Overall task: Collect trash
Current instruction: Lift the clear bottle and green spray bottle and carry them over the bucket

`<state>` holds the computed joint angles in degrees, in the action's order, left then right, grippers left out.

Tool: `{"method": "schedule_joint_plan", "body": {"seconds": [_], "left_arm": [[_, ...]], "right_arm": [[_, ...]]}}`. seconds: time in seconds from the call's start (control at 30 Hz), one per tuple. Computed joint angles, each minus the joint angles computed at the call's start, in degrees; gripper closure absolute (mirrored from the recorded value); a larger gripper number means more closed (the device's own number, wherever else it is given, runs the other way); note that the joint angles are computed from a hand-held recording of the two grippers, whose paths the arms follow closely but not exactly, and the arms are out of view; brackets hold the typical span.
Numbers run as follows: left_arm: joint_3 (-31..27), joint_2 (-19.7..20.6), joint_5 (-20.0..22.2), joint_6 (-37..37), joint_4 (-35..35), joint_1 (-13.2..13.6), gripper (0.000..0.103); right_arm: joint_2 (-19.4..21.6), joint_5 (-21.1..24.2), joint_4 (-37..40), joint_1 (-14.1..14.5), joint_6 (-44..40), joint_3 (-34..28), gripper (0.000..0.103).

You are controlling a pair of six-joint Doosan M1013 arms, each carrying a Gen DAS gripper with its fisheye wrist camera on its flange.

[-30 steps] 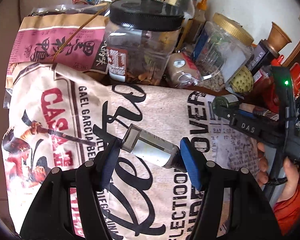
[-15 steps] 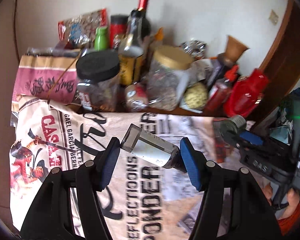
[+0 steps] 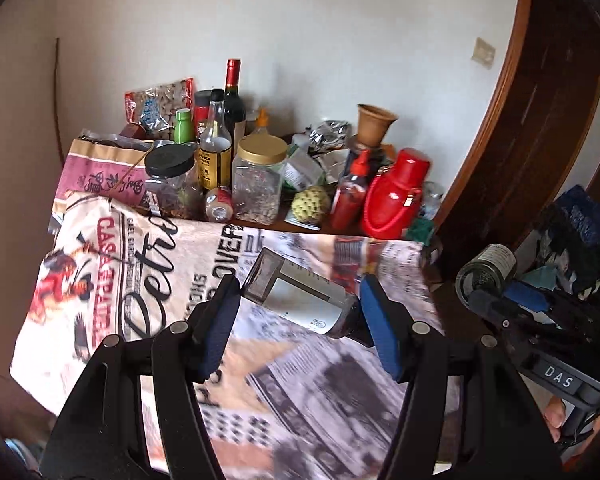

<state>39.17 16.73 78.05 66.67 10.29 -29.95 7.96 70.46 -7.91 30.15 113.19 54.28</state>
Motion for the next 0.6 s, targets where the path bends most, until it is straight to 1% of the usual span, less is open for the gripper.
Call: {"method": "schedule_joint_plan", "body": {"seconds": [0.13, 0.17, 0.2, 0.23, 0.3, 0.37, 0.47, 0.53, 0.6], "left_arm": [[1.3, -2.3, 0.5, -2.5, 3.8, -3.0, 0.044], [1.4, -2.9, 0.8, -2.9, 4.8, -3.7, 0.062], [0.7, -3.1, 1.9, -2.6, 4.6, -4.1, 0.078], [0.3, -3.3, 2.6, -2.4, 4.0, -4.2, 0.079], [1.6, -4.8, 1.7, -3.2, 4.5, -4.8, 0.079], [3.4, -6.0, 1.3, -3.6, 6.1, -5.5, 0.079], [6.1, -6.6, 3.5, -3.9, 6.5, -5.5, 0.079], [8.8, -7.2, 3.7, -3.6, 3.0, -4.3, 0.076], [11.0, -7.3, 5.0, -1.9, -3.1, -2.7, 0.072]], "right_arm": [[-3.3, -1.2, -0.4, 0.5, -0.6, 2.2, 0.052], [-4.0, -1.4, -0.9, 0.8, -0.4, 2.6, 0.052], [-4.7, -1.6, -1.3, 1.2, -0.3, 3.0, 0.052], [-5.3, -1.8, -1.7, 1.5, 0.0, 3.4, 0.052], [-6.7, -2.8, -2.8, 2.4, 1.2, 4.4, 0.052], [-7.3, -2.6, -4.4, 3.6, 2.6, 4.9, 0.052], [-7.8, -2.6, -5.8, 4.8, 5.1, 6.4, 0.052], [-8.1, -2.4, -7.0, 5.6, 7.0, 7.7, 0.052], [-8.2, -0.7, -9.2, 6.4, 9.4, 8.7, 0.052]]}}
